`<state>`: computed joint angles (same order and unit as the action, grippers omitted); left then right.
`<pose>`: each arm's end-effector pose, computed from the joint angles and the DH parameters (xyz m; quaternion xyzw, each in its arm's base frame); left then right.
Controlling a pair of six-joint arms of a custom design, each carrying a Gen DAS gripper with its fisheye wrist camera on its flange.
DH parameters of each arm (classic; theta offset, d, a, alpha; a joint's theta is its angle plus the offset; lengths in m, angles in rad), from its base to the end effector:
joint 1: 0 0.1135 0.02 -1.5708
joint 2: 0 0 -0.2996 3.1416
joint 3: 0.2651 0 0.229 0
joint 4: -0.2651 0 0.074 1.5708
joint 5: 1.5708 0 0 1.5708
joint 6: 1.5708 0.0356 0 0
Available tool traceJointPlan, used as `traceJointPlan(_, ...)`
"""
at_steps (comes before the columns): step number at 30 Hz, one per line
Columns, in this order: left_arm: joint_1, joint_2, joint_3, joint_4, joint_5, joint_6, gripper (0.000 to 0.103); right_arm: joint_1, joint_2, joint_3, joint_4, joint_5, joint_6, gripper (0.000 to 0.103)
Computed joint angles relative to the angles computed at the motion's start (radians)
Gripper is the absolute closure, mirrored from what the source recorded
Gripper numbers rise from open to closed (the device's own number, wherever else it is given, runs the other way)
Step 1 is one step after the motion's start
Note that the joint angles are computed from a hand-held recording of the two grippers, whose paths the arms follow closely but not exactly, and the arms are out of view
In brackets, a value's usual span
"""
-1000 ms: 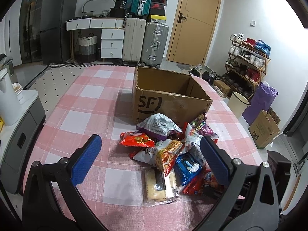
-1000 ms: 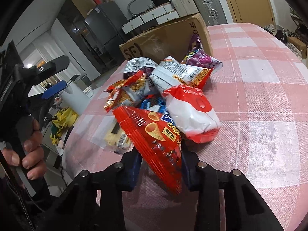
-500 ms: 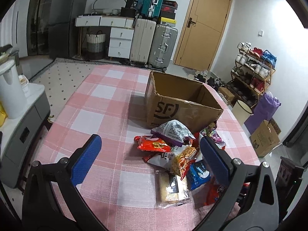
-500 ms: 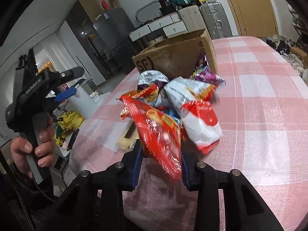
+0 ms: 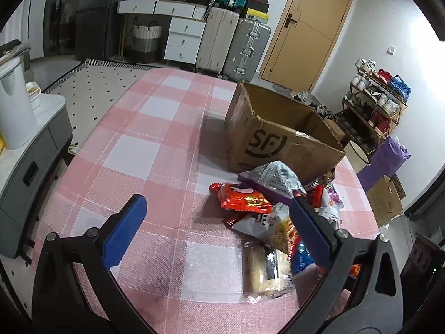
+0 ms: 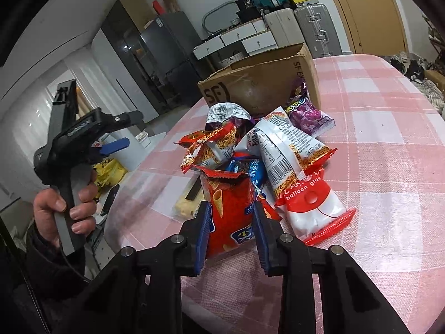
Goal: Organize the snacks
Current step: 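Grasp the red Oreo pack with the left tool while the right tool holds the chip bag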
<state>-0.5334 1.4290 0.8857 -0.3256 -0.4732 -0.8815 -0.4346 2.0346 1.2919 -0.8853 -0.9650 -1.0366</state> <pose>0.2374 -0.1213 0.2665 -0.2374 0.8851 -0.0499 0.3971 0.3316 -0.1217 0.1821 -0.2498 0.8496 0.3609 0.2924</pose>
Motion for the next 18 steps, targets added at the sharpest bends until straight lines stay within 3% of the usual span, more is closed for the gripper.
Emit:
traceJointPlan(10,0.076,0.066,-0.022,0.062,0.112,0.033,0.001,-0.013,0.005,0.022,-0.042,-0.039,-0.034,0.075)
traceJointPlan(18,0.124,0.185,0.04,0.099,0.21,0.091,0.001,-0.038,0.013,0.07,-0.094,-0.077,-0.047,0.075)
